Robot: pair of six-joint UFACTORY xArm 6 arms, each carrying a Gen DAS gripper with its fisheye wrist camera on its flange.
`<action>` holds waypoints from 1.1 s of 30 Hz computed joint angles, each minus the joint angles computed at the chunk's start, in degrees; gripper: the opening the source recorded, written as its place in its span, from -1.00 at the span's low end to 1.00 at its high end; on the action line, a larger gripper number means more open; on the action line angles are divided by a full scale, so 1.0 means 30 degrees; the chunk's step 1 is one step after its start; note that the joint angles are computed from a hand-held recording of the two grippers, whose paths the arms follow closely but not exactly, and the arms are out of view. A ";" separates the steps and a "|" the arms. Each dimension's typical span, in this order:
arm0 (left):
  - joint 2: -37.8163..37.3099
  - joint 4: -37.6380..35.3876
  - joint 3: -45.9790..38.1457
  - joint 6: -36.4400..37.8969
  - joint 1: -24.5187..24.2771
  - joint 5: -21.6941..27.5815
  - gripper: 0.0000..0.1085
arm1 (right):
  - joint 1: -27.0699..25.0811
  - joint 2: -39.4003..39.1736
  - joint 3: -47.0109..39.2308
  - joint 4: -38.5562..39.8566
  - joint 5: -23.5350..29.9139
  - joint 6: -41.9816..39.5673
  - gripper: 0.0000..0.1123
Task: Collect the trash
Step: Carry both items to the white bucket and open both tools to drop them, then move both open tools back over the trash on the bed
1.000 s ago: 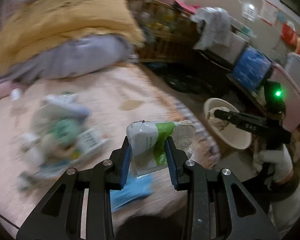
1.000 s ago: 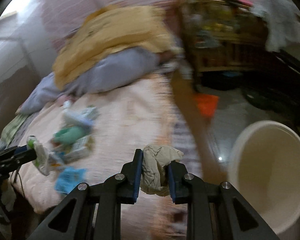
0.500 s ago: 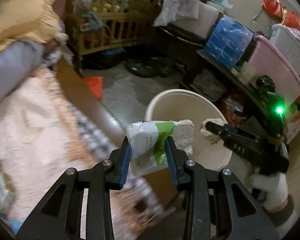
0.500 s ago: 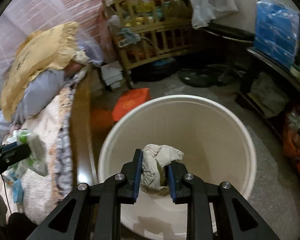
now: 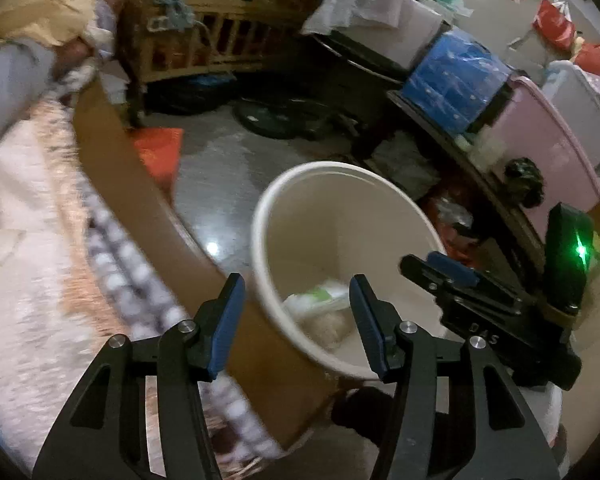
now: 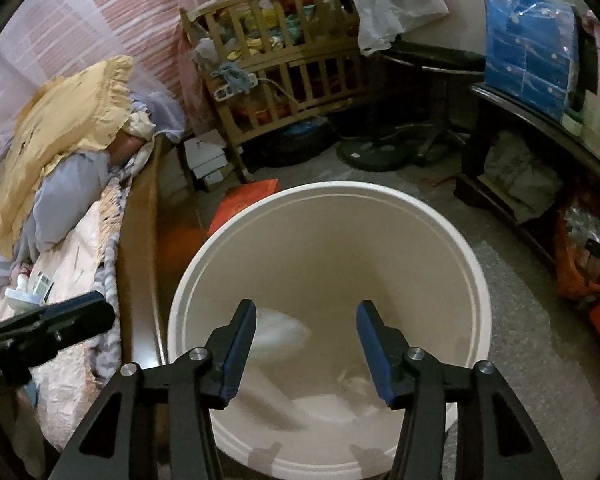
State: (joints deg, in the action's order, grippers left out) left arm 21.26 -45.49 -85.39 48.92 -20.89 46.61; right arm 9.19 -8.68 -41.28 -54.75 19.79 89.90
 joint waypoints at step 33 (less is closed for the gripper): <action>-0.4564 0.2482 0.5383 0.0868 0.7048 -0.3563 -0.03 | 0.6604 0.8109 -1.0691 0.5055 0.0963 -0.6223 0.14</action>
State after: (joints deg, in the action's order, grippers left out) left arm 7.57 -38.04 -69.25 51.52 0.25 35.93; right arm 29.00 15.65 -73.35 -39.59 22.68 71.23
